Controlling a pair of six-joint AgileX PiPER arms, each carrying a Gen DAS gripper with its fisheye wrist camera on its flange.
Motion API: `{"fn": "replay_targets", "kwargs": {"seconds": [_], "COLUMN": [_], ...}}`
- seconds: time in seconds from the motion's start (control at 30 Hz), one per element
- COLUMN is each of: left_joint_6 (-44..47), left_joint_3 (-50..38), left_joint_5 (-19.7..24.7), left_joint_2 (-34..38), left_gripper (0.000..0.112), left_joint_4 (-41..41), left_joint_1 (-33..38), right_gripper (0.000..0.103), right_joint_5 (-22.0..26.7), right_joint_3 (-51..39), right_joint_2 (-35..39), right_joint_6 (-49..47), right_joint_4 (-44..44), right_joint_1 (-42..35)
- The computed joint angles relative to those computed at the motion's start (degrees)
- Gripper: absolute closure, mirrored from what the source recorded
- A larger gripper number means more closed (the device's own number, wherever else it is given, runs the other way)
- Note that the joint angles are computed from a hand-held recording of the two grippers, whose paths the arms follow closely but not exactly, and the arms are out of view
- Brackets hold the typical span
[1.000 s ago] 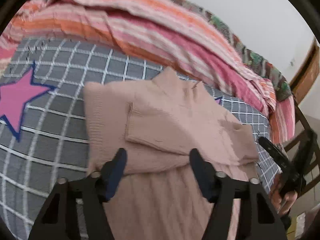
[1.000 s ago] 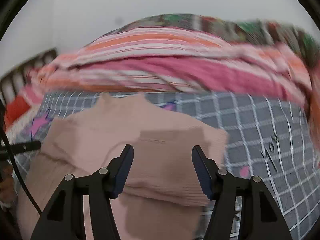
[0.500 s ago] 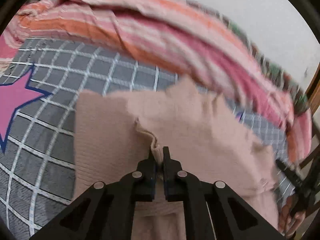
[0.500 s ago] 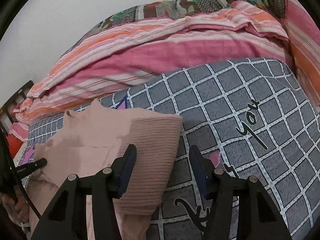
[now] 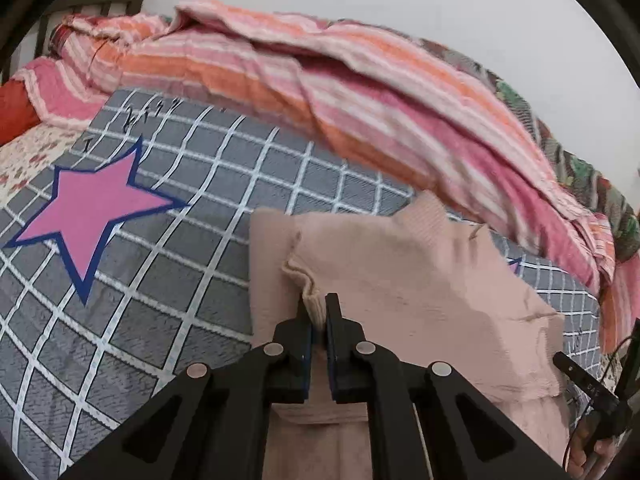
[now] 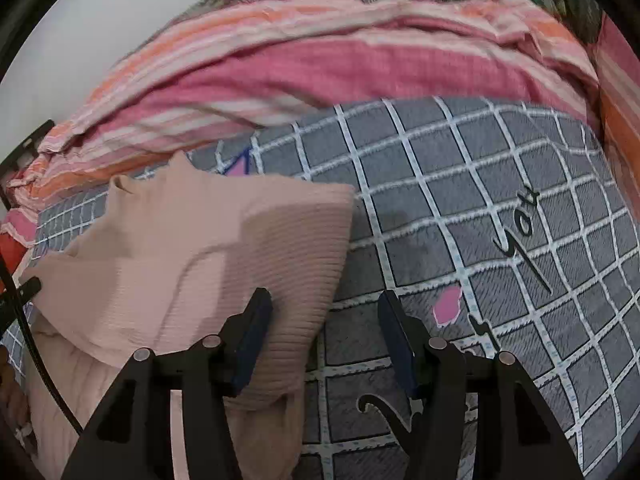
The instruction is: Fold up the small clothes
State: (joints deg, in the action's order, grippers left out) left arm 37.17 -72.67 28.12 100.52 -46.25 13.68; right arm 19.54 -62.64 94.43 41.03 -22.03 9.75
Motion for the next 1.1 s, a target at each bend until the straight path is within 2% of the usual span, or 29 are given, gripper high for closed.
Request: {"fn": "replay_targets", "kwargs": {"seconds": [0.03, 0.1, 0.17, 0.3, 0.4, 0.93, 1.1], "left_joint_6": [-1.2, -6.6, -8.7, -11.7, -18.0, -19.6, -19.1], "left_joint_3": [-0.5, -1.9, -2.5, -0.7, -0.1, -0.2, -0.4], "left_joint_5": [0.3, 1.0, 1.0, -2.2, -4.0, -4.2, -4.2], "left_joint_2": [0.5, 1.7, 2.3, 1.0, 0.4, 0.3, 0.4], "left_gripper": [0.102, 0.091, 0.087, 0.072, 0.07, 0.067, 0.063], "left_joint_4": [1.1, 7.0, 10.1, 16.8, 24.9, 26.7, 26.5], "left_joint_1": [0.1, -0.5, -1.4, -4.4, -6.6, -7.1, -7.3], "right_gripper": [0.048, 0.048, 0.048, 0.048, 0.048, 0.05, 0.05], "right_joint_5": [-0.1, 0.2, 0.9, 1.1, 0.9, 0.5, 0.4], "right_joint_3": [0.1, 0.4, 0.2, 0.1, 0.1, 0.0, 0.0], "right_joint_2": [-0.1, -0.2, -0.1, 0.1, 0.0, 0.2, 0.1], "right_joint_6": [0.1, 2.9, 4.9, 5.2, 4.9, -0.2, -0.1], "right_joint_4": [0.1, -2.6, -5.0, -5.4, -5.0, -0.6, -0.7], "right_joint_1": [-0.1, 0.3, 1.1, 1.4, 1.3, 0.7, 0.8]}}
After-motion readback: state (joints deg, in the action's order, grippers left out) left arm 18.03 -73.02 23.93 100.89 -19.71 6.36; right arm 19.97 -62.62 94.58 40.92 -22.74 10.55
